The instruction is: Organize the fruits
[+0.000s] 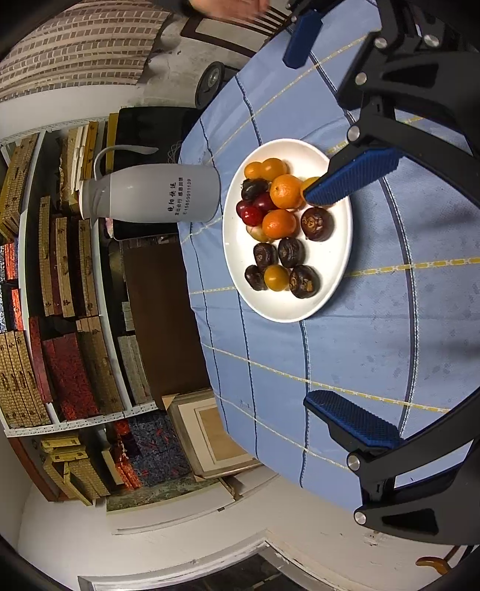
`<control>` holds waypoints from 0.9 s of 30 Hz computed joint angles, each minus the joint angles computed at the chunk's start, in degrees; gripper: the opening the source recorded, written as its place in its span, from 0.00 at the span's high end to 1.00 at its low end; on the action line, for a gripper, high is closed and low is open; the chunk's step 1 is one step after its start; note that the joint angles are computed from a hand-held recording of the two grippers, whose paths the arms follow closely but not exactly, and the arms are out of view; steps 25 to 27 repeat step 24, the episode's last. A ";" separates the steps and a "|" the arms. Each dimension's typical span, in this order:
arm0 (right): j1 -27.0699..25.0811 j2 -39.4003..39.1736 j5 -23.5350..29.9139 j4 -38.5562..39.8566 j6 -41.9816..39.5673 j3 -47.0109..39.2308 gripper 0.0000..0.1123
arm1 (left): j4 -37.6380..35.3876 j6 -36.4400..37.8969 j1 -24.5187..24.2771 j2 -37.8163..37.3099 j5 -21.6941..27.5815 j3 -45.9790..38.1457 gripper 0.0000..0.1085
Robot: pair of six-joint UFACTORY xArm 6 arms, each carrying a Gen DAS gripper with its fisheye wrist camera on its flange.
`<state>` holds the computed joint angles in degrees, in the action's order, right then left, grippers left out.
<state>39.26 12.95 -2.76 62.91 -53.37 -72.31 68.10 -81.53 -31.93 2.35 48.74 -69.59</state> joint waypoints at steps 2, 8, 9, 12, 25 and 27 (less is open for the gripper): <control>0.20 -0.23 -0.29 0.31 -0.43 0.29 0.32 | 1.68 -2.08 -0.48 -0.62 0.65 0.93 0.10; 0.04 -0.27 -0.45 -4.87 4.80 1.33 0.32 | 4.57 -4.26 -1.57 -1.85 1.98 2.17 0.10; -0.03 -0.10 -0.35 -5.83 5.76 1.17 0.32 | 4.39 -4.22 -1.44 -2.03 1.41 2.27 0.10; 0.09 0.09 -0.17 -5.62 5.61 0.91 0.31 | 4.25 -3.47 -1.44 -2.22 0.86 2.45 0.10; 0.63 -0.43 -0.59 2.65 -1.92 0.46 0.25 | -0.11 -1.13 -0.18 -1.82 -1.22 1.95 0.09; 0.63 -0.43 -0.59 2.65 -1.92 0.46 0.25 | -0.11 -1.13 -0.18 -1.82 -1.22 1.95 0.09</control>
